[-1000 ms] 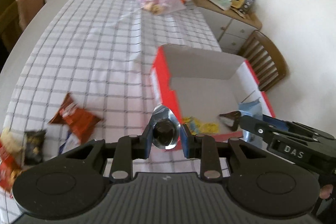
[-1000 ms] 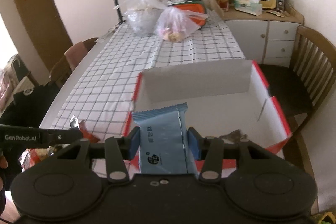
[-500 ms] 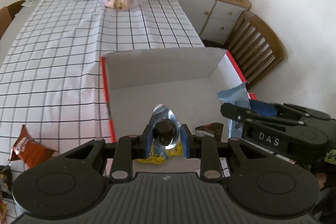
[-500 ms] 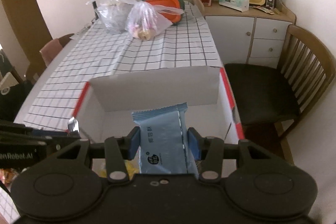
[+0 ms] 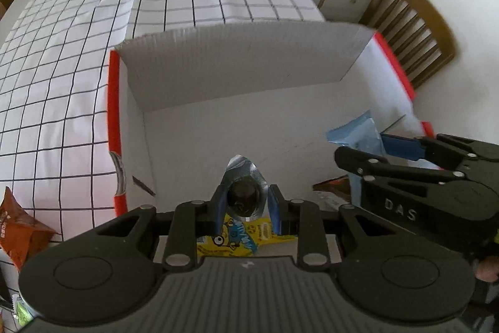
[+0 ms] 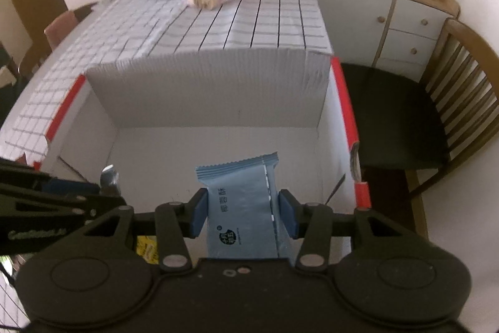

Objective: Organize snacks
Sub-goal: 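Carry both items into the red box and open both grippers to release them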

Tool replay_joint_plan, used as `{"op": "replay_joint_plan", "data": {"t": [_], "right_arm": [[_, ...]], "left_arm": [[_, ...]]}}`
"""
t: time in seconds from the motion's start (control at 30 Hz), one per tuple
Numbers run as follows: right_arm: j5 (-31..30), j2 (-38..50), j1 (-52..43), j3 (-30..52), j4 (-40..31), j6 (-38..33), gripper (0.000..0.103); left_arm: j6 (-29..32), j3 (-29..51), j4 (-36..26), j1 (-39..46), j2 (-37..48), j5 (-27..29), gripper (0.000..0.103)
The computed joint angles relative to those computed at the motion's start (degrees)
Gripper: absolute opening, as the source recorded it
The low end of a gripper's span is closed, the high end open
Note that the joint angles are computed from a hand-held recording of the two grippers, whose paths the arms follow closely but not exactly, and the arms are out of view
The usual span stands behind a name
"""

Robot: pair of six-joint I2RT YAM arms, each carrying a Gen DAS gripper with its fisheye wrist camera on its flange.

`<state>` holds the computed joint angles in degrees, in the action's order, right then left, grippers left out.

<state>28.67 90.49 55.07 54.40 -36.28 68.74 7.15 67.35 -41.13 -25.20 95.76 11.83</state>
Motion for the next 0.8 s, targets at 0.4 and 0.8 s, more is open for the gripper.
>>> {"op": "replay_joint_plan", "data": {"t": [0.4, 0.8], "right_arm": [[-2.16, -0.96, -0.9, -2.58, 2.76, -2.73, 0.045], [1.19, -6.07, 4.48, -3.18, -0.28, 2.01, 0.053]], "left_arm": [[-0.44, 0.62, 0.26, -2.83, 5.19, -3.61, 0.028], [-0.95, -3.37, 2.2, -1.27, -0.34, -1.45, 0.051]]}}
